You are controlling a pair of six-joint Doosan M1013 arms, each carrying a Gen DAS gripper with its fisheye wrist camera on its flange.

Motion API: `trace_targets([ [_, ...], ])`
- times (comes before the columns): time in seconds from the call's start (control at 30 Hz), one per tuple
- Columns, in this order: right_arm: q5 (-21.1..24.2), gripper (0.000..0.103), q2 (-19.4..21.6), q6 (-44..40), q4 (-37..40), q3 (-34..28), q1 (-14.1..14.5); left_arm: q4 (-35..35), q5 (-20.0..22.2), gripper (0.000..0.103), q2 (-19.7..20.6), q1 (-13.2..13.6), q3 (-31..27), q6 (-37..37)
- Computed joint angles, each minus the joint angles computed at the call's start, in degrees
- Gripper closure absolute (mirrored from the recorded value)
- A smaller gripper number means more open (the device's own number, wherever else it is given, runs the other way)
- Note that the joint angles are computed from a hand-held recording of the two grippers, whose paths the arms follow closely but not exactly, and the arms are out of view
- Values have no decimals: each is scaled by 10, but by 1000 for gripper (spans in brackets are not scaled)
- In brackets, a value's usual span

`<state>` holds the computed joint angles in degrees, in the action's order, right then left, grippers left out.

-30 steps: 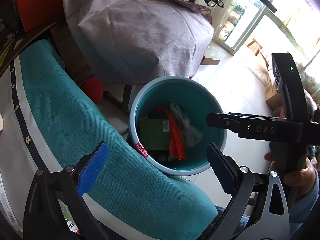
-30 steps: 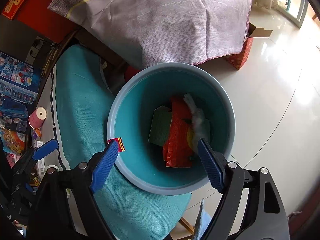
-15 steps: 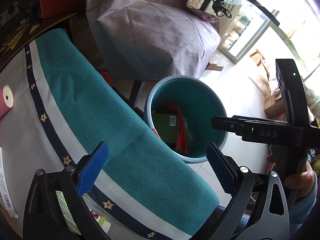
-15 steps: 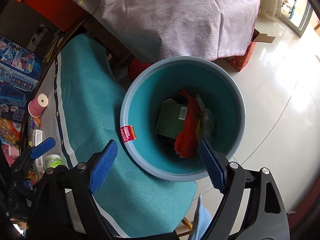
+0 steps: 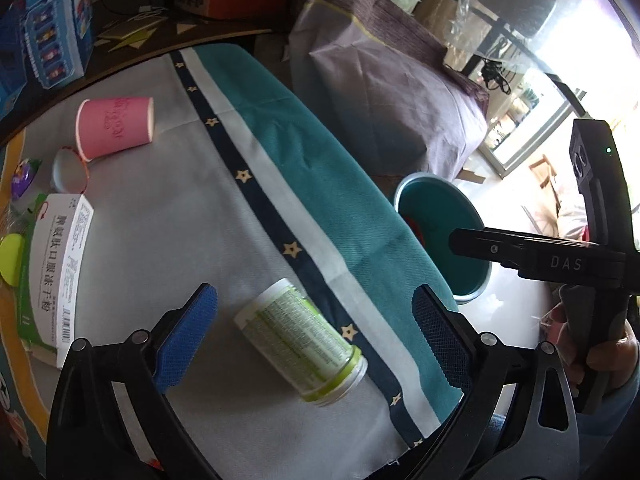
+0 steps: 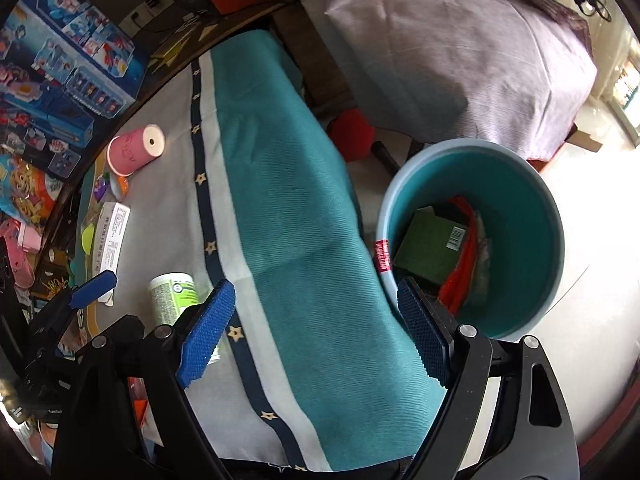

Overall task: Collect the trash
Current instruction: 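Move both tools back over the table toward the medicine box, then grasp the orange snack packet with the right tool while the left tool approaches the medicine box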

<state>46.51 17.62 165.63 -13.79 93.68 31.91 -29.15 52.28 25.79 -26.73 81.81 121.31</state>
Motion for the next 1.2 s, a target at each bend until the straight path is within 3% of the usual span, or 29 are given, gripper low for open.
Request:
trace_targets([
  [0.33, 66, 23, 78, -99, 27, -132, 26, -18, -25, 5, -17, 74, 30, 8],
  [0.73, 179, 23, 216, -229, 88, -346, 45, -30, -45, 5, -5, 164, 38, 10],
  [1.0, 251, 23, 316, -275, 122, -510, 51, -27, -41, 5, 13, 191, 24, 21],
  [1.2, 271, 23, 336, -277, 133, -537, 50, -36, -21, 5, 29, 193, 8, 46],
])
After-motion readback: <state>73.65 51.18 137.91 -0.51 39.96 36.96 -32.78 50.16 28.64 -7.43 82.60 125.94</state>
